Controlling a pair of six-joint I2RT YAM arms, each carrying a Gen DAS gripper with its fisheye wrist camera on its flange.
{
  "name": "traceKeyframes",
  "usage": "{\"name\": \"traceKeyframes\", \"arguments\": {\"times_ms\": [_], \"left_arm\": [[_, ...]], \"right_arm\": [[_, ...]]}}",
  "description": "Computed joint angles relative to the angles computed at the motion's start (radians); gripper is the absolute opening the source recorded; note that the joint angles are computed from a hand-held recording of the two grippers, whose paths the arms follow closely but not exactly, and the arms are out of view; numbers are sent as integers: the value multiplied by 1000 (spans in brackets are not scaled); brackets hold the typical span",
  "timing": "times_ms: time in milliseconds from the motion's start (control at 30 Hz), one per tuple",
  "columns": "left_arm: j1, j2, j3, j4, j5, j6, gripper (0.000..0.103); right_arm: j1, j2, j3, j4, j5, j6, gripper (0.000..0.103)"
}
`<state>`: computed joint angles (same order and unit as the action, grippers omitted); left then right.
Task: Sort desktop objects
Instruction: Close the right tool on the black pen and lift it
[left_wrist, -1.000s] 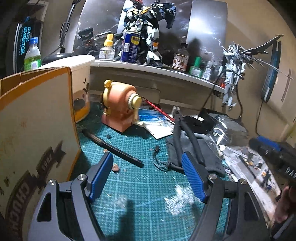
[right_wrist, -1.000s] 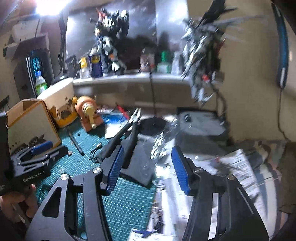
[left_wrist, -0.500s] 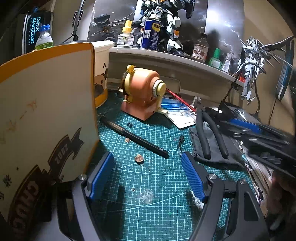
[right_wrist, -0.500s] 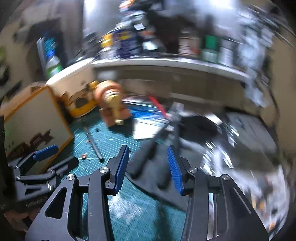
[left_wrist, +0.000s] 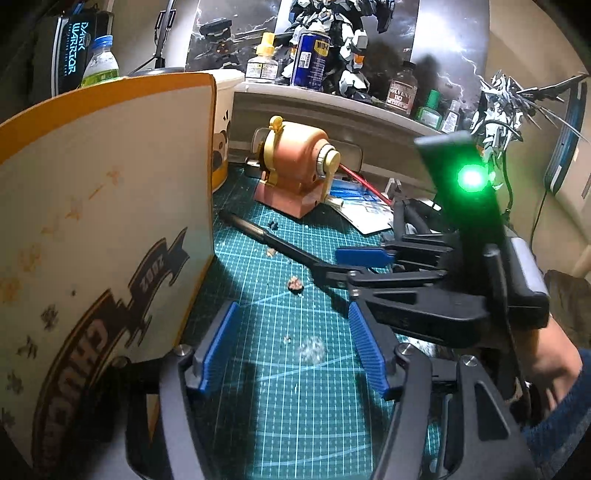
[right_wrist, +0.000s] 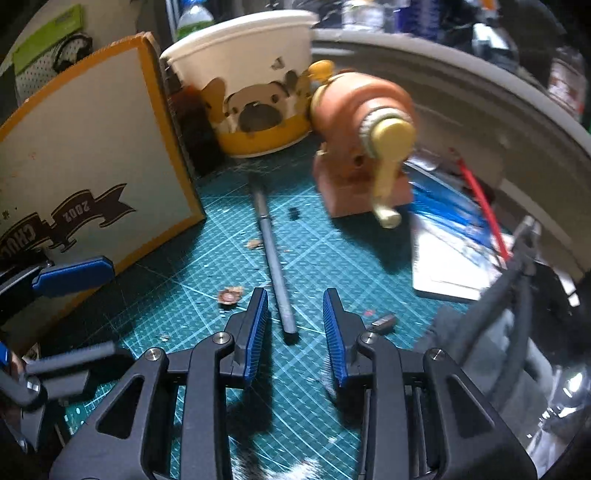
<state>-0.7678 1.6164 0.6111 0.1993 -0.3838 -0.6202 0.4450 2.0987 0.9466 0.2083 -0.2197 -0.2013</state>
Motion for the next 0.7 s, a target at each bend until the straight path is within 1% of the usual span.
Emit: {"name": "traceKeyframes", "arguments": {"times_ms": [100, 133, 167, 200, 233, 300, 367, 500, 600, 633, 667, 700], "left_arm": [[-3, -18, -15, 4, 9, 2, 62], [-5, -21, -19, 5, 9, 4, 62], [-6, -22, -21, 4, 10, 5, 62], [-7, -27, -26, 6, 12, 4, 62], [-9, -33, -33, 9, 14, 1, 62], [-14, -48, -47, 10, 17, -5, 63], [-22, -67, -61, 8, 18, -8, 65], [-62, -125, -94, -16, 15, -10, 71], [-102, -159, -113, -30, 21, -2, 74], [-119, -167, -119, -36, 25, 1, 74], [-141, -172, -124, -43, 27, 2, 74], [-168, -172, -128, -51, 27, 0, 74]], "right_arm": [[12, 9, 10, -12, -4, 3, 29], [16, 10, 11, -13, 4, 11, 27], [24, 6, 7, -13, 27, 12, 18], [31, -1, 1, -19, 39, 18, 12], [39, -8, -5, -25, 51, 24, 10], [52, -33, -37, -31, 67, 46, 9], [68, -76, -98, -2, 99, 61, 9], [83, -217, -280, 57, 131, 171, 9], [121, -365, -490, 128, 174, 305, 9], [149, -436, -586, 166, 204, 369, 9], [175, -500, -655, 179, 234, 415, 9], [235, -592, -745, 186, 292, 491, 9]]}}
